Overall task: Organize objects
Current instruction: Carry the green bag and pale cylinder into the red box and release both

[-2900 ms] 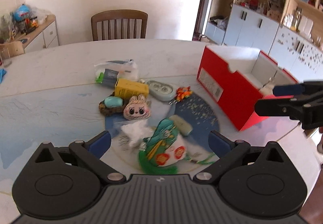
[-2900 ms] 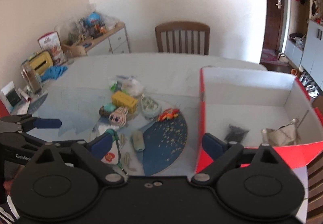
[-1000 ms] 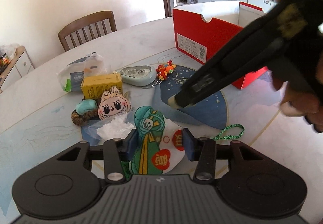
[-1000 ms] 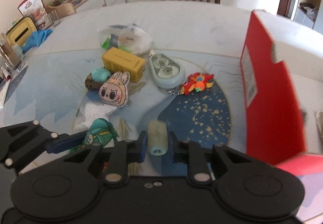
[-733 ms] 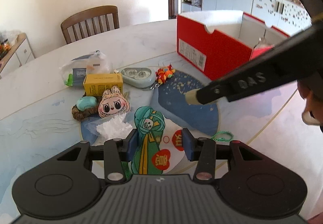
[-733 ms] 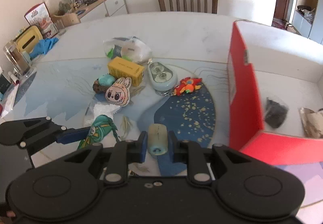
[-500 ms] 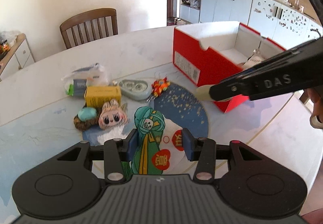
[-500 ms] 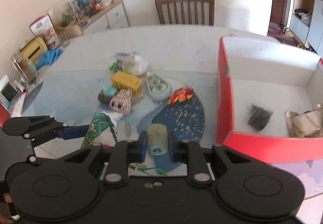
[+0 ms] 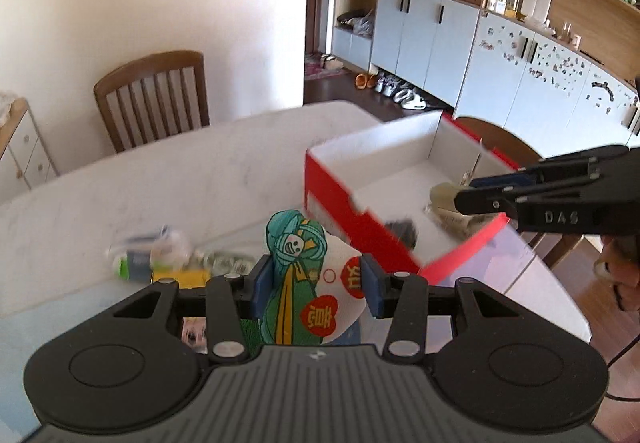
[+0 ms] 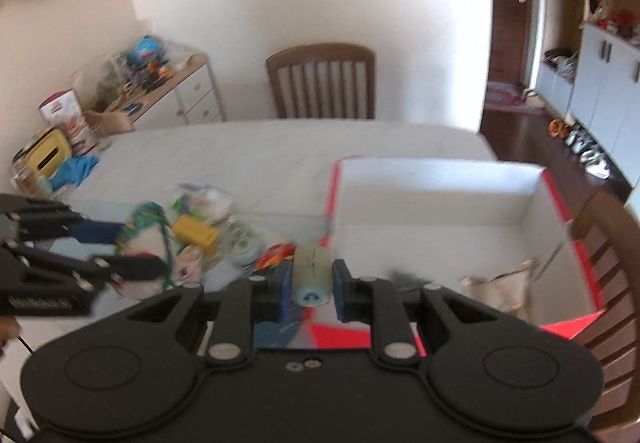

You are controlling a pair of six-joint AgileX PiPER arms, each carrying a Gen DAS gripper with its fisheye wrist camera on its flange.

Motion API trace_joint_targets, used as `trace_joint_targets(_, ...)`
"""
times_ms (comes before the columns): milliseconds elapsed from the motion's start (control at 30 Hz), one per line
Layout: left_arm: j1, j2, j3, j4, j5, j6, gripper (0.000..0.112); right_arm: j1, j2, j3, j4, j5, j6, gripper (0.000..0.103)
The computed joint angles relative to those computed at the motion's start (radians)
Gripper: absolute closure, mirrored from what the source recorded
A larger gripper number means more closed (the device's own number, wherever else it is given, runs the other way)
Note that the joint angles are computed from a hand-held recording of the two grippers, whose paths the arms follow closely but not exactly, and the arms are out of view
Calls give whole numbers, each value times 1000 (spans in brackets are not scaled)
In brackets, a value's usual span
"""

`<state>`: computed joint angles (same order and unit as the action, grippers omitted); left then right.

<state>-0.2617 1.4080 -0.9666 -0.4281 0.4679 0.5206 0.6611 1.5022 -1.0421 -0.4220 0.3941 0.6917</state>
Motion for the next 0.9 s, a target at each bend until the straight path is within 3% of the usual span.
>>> trace_joint_targets(300,-157,158,-287,242,55,-309,68,-174,10,27,85,-54,-180,83)
trace_joint_targets(500,-263,318,-480,421,91,-516,67,-283,38,50,296,-97,-438,83)
trace_joint_targets(900,-362,677,-853,560,233,-681,67,-394,123,48,748,-90,-980,84)
